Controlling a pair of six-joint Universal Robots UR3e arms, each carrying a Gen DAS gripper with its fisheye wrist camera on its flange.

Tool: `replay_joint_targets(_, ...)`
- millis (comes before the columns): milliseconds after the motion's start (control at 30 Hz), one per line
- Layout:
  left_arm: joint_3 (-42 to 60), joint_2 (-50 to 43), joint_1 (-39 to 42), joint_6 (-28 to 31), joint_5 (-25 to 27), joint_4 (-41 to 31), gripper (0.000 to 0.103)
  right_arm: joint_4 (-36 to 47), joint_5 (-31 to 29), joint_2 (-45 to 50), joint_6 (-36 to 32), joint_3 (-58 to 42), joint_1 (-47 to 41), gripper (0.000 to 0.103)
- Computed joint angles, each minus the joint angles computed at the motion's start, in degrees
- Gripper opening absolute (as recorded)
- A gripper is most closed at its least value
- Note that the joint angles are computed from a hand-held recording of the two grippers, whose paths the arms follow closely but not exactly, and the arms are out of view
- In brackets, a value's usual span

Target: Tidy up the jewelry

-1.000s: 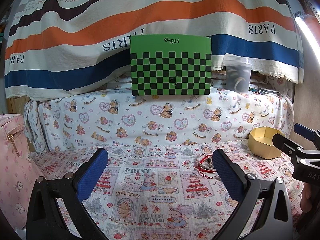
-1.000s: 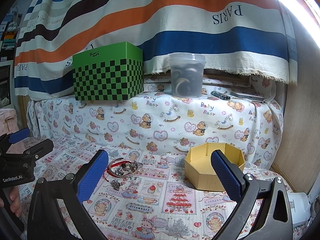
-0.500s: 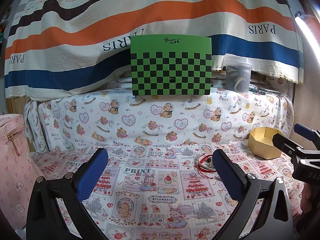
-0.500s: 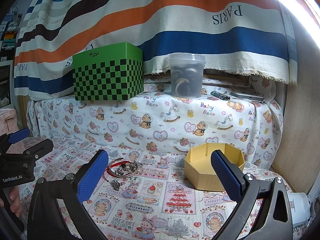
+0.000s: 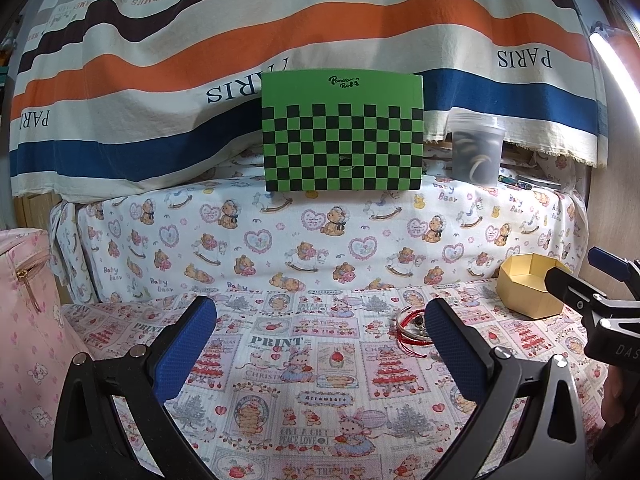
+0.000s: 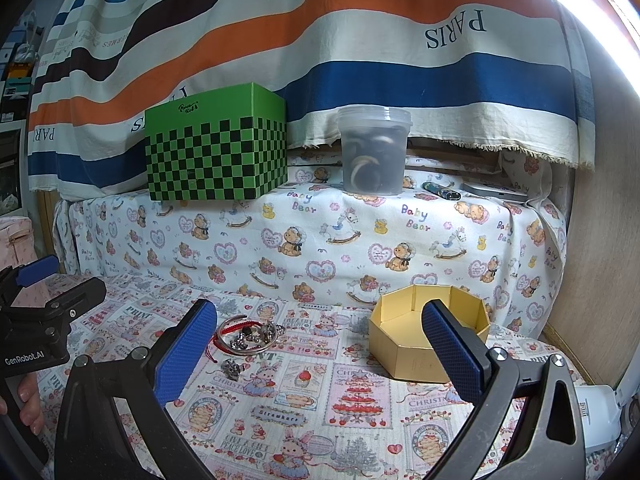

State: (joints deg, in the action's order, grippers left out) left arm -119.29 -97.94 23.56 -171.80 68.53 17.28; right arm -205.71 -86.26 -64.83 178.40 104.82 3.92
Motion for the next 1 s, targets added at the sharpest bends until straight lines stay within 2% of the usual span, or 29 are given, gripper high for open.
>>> replay_joint_targets(900, 0.2, -0.1, -0.1, 0.1, 0.1, 0.2, 0.103, -1.3, 0.4, -0.1, -0.4, 0.8, 0.1, 0.103)
replay_joint_targets(1000, 0.3, -0.1, 0.1, 0.3, -0.1, 0.0, 0.103, 0.5, 1.2, 0.3, -0.3, -0.4, -0.5, 0.103)
